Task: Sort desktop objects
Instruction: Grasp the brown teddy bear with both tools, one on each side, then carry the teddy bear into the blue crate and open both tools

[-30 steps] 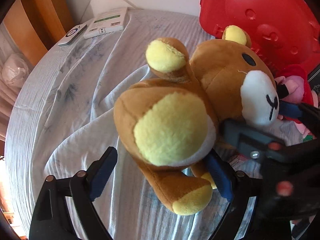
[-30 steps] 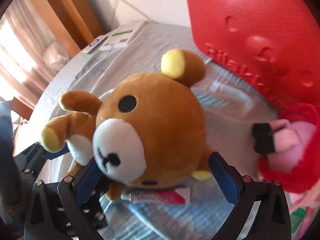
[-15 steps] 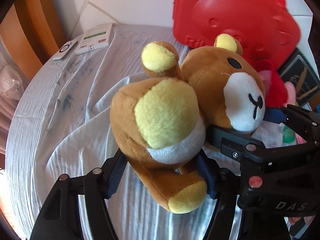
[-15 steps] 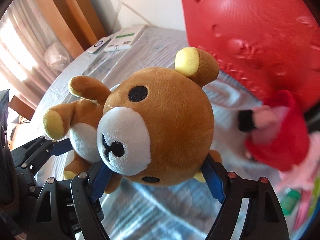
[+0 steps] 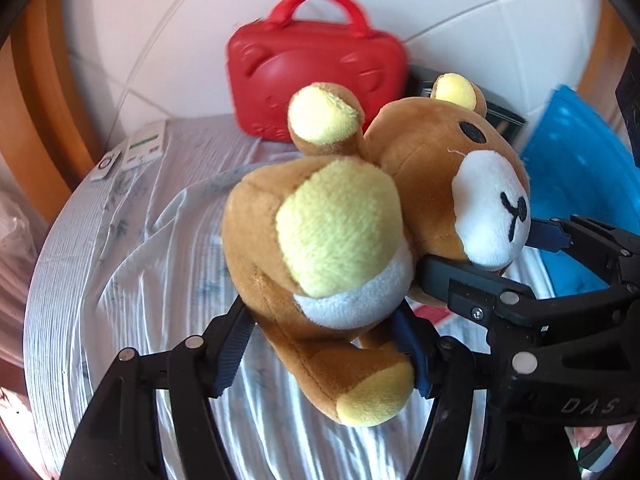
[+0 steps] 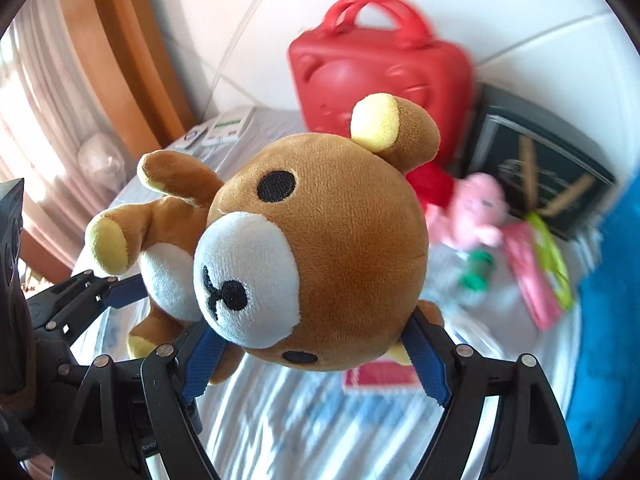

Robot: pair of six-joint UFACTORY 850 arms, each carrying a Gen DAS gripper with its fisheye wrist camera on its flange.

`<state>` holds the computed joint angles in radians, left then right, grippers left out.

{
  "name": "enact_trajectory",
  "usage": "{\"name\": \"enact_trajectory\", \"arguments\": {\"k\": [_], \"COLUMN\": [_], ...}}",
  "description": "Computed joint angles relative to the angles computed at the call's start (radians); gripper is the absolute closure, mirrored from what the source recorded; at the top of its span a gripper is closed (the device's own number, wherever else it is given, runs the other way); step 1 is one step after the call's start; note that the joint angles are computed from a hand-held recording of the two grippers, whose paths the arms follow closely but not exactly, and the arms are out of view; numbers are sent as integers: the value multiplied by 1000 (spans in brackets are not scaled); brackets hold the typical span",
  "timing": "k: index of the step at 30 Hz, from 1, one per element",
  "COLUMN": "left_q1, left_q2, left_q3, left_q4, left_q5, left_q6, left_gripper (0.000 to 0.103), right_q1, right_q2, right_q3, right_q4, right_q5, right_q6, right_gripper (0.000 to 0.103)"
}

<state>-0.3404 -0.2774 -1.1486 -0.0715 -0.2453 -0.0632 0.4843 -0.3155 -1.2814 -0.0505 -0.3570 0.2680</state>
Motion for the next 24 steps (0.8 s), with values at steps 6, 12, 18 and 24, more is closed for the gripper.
{"name": "enact_trajectory", "arguments": {"k": [6, 12, 18, 24], "left_q1": [-118, -266, -392, -524], "left_q2": [104, 163, 172, 97], "left_q3": [68, 69, 4, -162], "left_q4": [147, 352, 455, 665], "left_q5": [48, 77, 95, 40], "left_q6": [-119, -290, -368, -553], "left_gripper": [38, 38, 38, 38], "right_q1": [-8, -33, -61, -207], "right_q2": [253, 494, 689, 836], "right_q3": [229, 392, 468, 491], "right_q4": [-349, -629, -779, -712], "right_q5": [27, -40, -159, -183], "right_q6": [402, 729, 875, 731], "right_gripper": [21, 20, 20, 20]}}
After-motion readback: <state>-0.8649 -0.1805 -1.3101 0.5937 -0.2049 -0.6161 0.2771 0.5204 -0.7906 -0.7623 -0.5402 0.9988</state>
